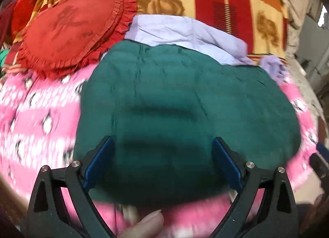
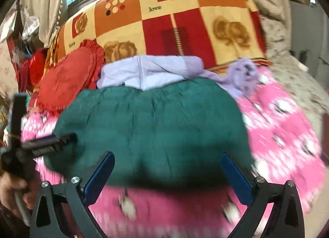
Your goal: Fold large clothes
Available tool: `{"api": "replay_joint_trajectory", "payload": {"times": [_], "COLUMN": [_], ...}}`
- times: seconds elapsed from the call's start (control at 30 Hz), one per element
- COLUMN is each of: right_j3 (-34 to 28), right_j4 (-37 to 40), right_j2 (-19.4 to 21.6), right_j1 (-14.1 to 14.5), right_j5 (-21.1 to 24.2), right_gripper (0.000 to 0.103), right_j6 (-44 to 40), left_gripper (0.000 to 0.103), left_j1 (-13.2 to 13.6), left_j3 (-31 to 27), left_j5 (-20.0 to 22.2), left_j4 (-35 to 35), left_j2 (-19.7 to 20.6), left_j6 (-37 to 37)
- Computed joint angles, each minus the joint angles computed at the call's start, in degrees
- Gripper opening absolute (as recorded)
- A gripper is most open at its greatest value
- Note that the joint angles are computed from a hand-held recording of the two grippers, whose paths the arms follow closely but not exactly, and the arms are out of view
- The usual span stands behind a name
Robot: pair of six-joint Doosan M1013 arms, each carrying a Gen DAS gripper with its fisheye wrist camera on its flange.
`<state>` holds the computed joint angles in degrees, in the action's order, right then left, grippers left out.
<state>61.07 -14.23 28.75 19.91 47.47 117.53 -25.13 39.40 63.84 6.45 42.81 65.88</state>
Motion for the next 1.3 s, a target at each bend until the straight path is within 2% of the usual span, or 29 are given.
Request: {"api": "replay_joint_trajectory", "payload": {"times": [0.1,0.2,0.3,0.4,0.63,0.8,1.3], "right_j3": [6.5,11.7,15.0,16.2,17.4,17.8,18.2], "right_j4": [-0.2,-5.0,-9.3,-10.9,-17.8,-17.3,-17.1], "right_j2": [-4.6,-8.3,-10.9,-12.2,-13.4,-13.7,-13.9], "right_j1": [0.9,2.1,3.3,4.1,6.3,6.3,6.3], "right_j5": [-1.7,-2.6,-2.4,-2.5,-3.1,-3.6,-3.9], "right_gripper": [0.102,0.102,0.102,0.102,0.102,0.102,0.102], "right_j6": [0.5,5.5,10.5,11.4,11.5,11.6,12.2], "left_gripper": [0.096,0.096,0.096,0.096,0.096,0.096,0.096], "left_j1": [-2.0,-4.0,-5.8,-7.1,-7.9,-8.4,-8.6], "left_j3": [9.5,16.7,20.9,23.4,24.2,24.9,25.1], "left_j5": [-3.3,-6.5,-7.8,-9.7,-10.3,-11.2,-11.9], "left_j4": [1.9,5.2,8.5,11.6,13.2,15.3,15.3], "left_j2": [-6.3,-11.2,-14.3,-15.9,-16.9,-17.5,-17.7], "left_j6": [0.1,-2.2,-6.5,-7.8,-8.7,-9.8,-9.5]}}
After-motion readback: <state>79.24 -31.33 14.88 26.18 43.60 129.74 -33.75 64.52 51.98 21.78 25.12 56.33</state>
